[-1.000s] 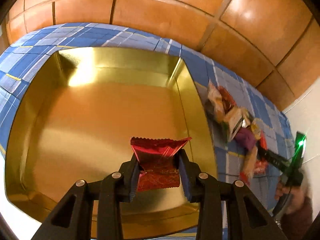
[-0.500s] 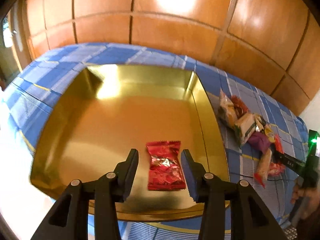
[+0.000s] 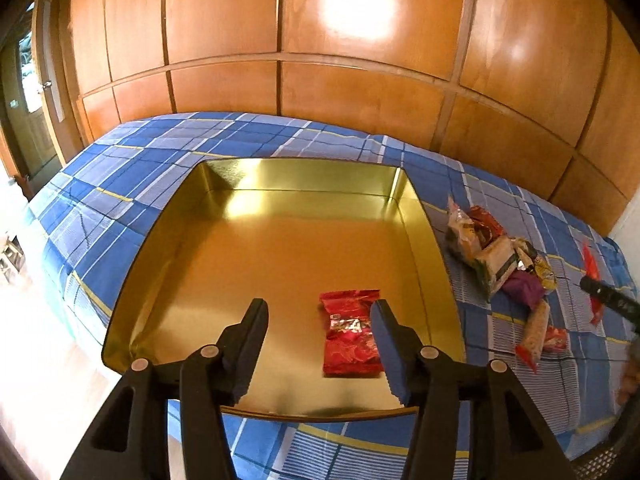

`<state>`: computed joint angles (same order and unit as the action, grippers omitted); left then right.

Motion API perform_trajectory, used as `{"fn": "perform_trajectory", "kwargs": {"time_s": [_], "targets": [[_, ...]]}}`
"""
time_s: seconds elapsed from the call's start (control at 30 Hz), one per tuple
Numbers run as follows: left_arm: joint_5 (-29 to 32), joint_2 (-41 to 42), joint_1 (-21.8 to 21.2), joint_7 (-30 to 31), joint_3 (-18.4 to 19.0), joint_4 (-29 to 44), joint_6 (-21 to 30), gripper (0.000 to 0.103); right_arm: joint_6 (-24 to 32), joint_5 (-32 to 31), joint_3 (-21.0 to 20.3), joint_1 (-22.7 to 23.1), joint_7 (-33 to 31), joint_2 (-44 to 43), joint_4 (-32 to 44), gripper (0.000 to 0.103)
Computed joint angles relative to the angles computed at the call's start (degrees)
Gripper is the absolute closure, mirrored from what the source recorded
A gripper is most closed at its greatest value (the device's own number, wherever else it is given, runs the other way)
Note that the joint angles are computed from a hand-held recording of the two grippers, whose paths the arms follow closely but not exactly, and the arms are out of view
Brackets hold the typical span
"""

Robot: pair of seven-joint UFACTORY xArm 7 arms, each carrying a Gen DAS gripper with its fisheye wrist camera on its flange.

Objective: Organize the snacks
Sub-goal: 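Carry the long red packet into the gold tray and open the right tool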

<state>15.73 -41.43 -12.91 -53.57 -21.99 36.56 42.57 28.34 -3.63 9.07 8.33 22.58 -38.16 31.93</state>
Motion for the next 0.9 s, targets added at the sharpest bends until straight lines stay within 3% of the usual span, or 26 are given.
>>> {"fn": "perform_trajectory", "kwargs": {"time_s": [0.13, 0.33, 0.5, 0.77, 0.9], "targets": [[0.0, -0.8, 0.1, -0.7, 0.0, -0.7, 0.8, 0.049, -0.6, 5.0, -1.7, 8.0, -4.9, 4.2, 4.3, 0.063], [-0.2, -3.1, 0.5, -1.5, 0.5, -2.6, 2.0, 0.049, -1.8, 12.3, -0.8, 16.9, -11.4, 14.7, 13.1, 0.063], [-0.4, -5.3, 1.1, -1.9, 1.1, -4.0, 2.7, 0.049, -1.2, 13.7, 2.1, 18.4, -12.6, 23.7, 21.1, 0.063], [-1.5, -5.9, 1.2, -1.2, 1.7, -5.1, 2.4, 0.049, 2.7, 6.4, 5.1, 17.8, -5.7, 36.0, 31.4, 0.059], [-1.7, -5.4, 1.2, -1.1, 1.6, -5.1, 2.3, 0.049, 2.2, 3.2, 4.8, 18.1, -2.7, 37.0, 31.3, 0.057]]}}
